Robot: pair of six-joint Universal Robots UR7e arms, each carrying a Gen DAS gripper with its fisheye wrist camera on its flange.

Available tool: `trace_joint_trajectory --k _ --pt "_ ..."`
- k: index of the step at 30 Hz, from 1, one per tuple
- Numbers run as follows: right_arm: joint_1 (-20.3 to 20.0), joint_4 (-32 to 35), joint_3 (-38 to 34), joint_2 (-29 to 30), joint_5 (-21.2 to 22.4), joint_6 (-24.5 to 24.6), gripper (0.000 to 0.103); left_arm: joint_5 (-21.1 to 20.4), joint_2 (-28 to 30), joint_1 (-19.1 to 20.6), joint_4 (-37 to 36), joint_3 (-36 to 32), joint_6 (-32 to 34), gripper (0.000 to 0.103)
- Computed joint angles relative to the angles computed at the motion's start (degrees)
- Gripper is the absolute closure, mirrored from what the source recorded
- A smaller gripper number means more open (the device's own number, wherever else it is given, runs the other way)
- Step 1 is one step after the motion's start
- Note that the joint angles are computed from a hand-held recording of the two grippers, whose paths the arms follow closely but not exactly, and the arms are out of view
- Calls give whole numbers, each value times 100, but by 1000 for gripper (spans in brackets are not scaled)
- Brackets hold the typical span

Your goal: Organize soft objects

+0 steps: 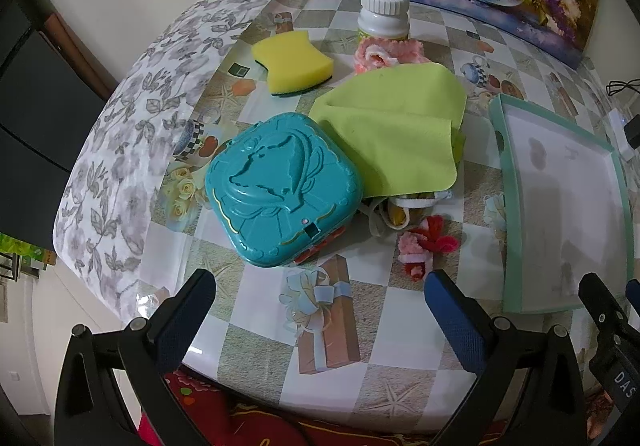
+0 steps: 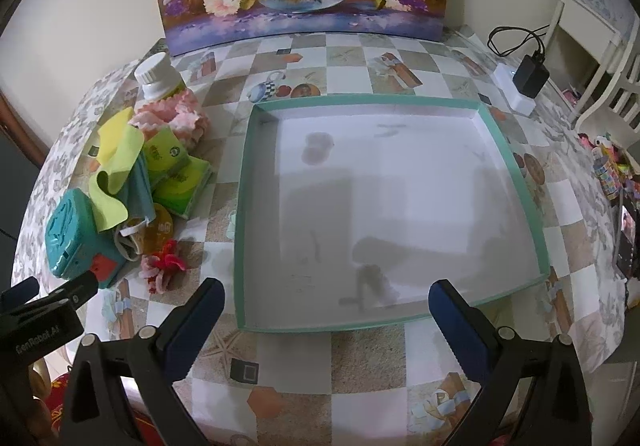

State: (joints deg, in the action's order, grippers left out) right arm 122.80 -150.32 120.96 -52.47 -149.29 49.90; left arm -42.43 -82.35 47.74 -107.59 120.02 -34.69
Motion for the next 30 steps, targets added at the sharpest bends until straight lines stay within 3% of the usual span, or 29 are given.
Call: trace_joint_trajectory --k 30 --pt "4 278 -72 10 -15 91 0 31 5 1 51 12 3 0"
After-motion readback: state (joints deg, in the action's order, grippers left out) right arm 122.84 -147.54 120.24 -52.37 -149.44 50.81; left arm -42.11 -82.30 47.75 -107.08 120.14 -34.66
